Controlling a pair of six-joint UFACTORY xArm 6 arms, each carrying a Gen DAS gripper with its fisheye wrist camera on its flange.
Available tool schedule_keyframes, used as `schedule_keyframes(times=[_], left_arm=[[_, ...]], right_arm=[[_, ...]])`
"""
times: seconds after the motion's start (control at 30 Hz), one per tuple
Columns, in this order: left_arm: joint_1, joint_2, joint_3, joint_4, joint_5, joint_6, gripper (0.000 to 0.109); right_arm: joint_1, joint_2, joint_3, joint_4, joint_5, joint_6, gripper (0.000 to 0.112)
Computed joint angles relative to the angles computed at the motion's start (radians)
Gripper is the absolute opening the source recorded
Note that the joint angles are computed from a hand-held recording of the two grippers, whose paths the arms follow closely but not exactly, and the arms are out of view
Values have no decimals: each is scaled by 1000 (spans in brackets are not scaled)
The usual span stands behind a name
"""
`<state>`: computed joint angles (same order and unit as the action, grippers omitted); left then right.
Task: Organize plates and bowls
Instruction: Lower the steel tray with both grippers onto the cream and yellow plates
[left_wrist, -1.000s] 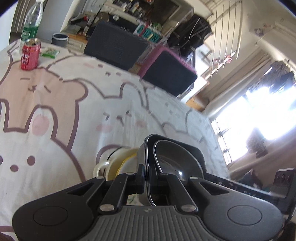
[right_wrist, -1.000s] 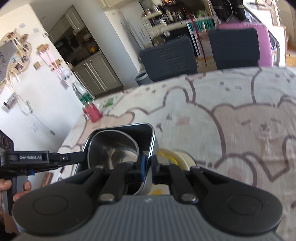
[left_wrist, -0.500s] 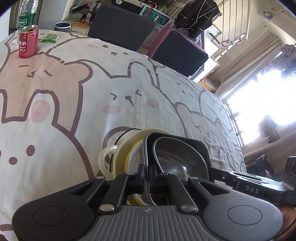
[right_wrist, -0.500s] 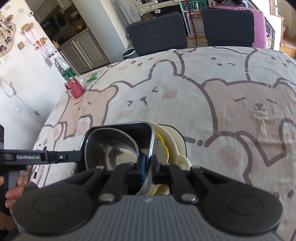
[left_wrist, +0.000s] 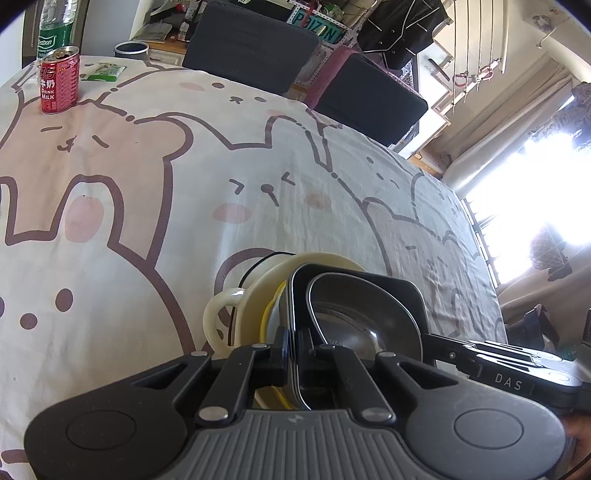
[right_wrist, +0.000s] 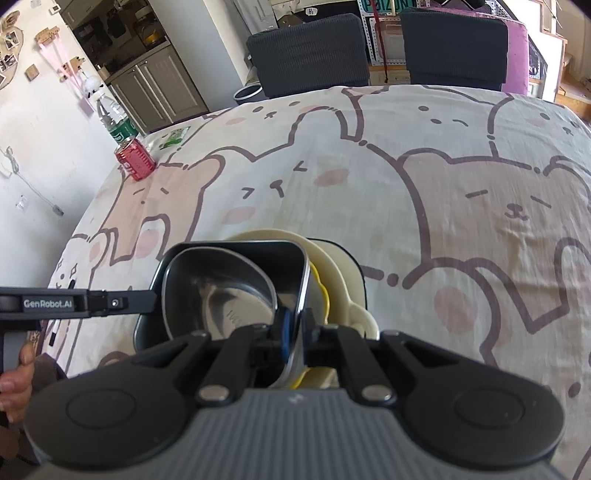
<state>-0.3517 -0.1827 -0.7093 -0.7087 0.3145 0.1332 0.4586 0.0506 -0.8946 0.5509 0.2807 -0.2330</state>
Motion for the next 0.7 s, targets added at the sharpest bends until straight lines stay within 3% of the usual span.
schedule_keyframes(times=[0.7], left_arm=[[-3,18,-11,33,1,-16,5]], right_arm=[[-6,17,-14,-85,18,53,11]])
